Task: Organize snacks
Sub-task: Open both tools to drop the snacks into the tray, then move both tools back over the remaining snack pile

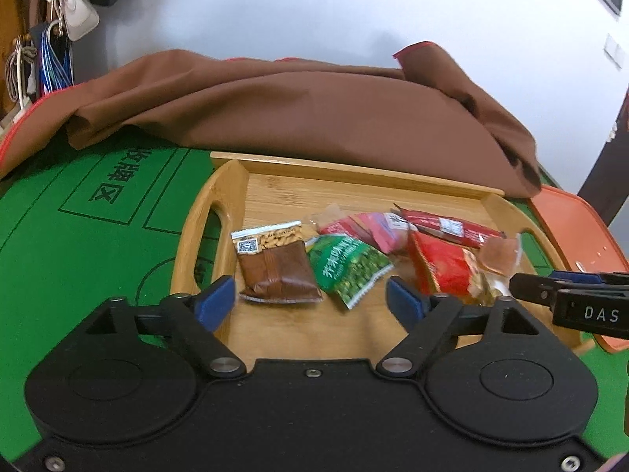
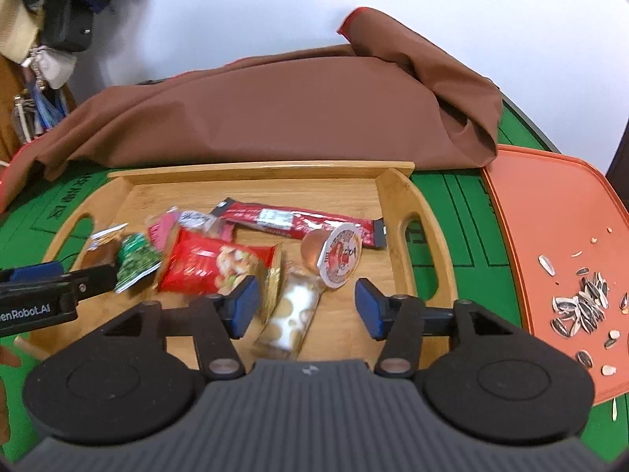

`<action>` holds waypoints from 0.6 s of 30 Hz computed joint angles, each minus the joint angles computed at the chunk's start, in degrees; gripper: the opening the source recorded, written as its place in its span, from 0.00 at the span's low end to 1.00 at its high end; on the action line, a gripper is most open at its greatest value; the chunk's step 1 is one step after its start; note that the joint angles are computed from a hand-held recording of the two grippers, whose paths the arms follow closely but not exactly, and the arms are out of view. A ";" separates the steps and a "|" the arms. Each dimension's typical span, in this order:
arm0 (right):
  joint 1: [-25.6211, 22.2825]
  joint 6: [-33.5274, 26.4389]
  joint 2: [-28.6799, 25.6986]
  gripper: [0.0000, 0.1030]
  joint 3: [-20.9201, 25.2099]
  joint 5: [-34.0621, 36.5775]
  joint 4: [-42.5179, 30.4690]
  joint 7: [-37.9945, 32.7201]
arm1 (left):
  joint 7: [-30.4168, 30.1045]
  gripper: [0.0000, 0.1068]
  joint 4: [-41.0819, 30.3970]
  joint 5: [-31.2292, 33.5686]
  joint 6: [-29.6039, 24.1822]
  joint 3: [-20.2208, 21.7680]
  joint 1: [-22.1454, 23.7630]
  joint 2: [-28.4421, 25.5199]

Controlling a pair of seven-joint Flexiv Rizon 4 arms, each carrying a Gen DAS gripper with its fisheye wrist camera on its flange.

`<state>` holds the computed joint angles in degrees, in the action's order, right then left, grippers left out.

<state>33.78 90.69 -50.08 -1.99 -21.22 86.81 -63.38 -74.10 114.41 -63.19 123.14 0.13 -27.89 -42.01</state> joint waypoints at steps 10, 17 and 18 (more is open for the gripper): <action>-1.42 10.32 5.44 0.83 2.25 2.08 12.13 -4.95 | -3.63 0.91 8.08 2.31 7.94 -2.38 -2.84 3.12; -2.30 16.79 8.13 0.84 4.01 4.55 20.01 -10.05 | -3.97 0.92 12.03 1.82 13.83 -4.77 -4.76 3.33; -2.50 17.35 8.36 0.84 4.41 4.81 20.82 -10.69 | -3.81 0.93 12.24 1.66 14.42 -4.98 -5.03 3.24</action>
<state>31.28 108.05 -41.72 2.42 -16.41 107.63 -74.08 -77.92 126.66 -61.53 137.56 -4.85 -32.92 -38.77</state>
